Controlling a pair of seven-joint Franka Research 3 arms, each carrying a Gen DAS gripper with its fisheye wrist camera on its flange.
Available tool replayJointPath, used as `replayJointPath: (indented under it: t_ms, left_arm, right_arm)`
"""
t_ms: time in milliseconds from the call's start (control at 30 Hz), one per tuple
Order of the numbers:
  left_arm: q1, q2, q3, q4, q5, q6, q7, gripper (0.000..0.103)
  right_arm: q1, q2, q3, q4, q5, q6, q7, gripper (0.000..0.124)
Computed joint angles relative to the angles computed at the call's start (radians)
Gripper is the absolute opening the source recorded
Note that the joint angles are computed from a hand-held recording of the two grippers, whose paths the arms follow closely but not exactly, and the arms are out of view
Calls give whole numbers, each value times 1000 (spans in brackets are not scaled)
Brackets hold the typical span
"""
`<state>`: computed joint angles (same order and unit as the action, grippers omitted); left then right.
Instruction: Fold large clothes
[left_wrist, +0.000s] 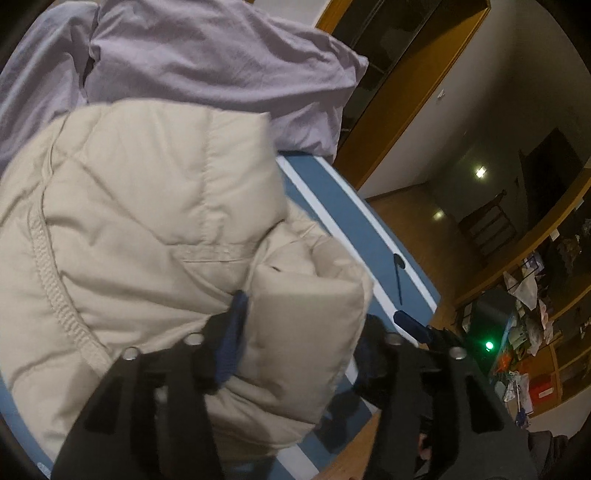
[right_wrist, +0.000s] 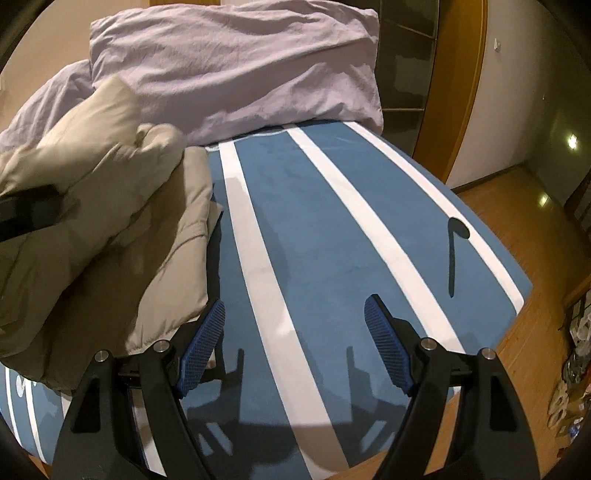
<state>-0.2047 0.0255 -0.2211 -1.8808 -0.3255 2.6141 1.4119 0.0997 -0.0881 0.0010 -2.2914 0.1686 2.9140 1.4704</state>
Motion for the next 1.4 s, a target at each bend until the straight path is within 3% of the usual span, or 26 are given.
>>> replayJointPath:
  t_ms: [67,300,400,600,833,1067,1400]
  left_arm:
    - [1,-29,2,-20,-7,10,0,68]
    - [-12,-180,47,-137,-24,77,-25,79]
    - [3,-238,62,-196,50,104,-100,81]
    - [72,-290,83,-265,240,65,-301,81]
    - [128,-287,96,-284,379,30,-427,81]
    - [177,-240,97,-268,493,21,-533,81]
    - [158,-146,109,-255,418,95,-509,82]
  right_arm:
    - [1,-6,1,0,0,7,-2,79]
    - [12,-37,0,28,31,20,-49,79]
    - [30,-41,-9,57,82,17,-98,79]
    - [86,-20,-27,162,285,-48,-268,79]
    - [103,30,3,286,373,-128,-333,79]
    - [118,85,36,381,361,-170,-338,78]
    - [135,130,52,429,291,-183,-298,67]
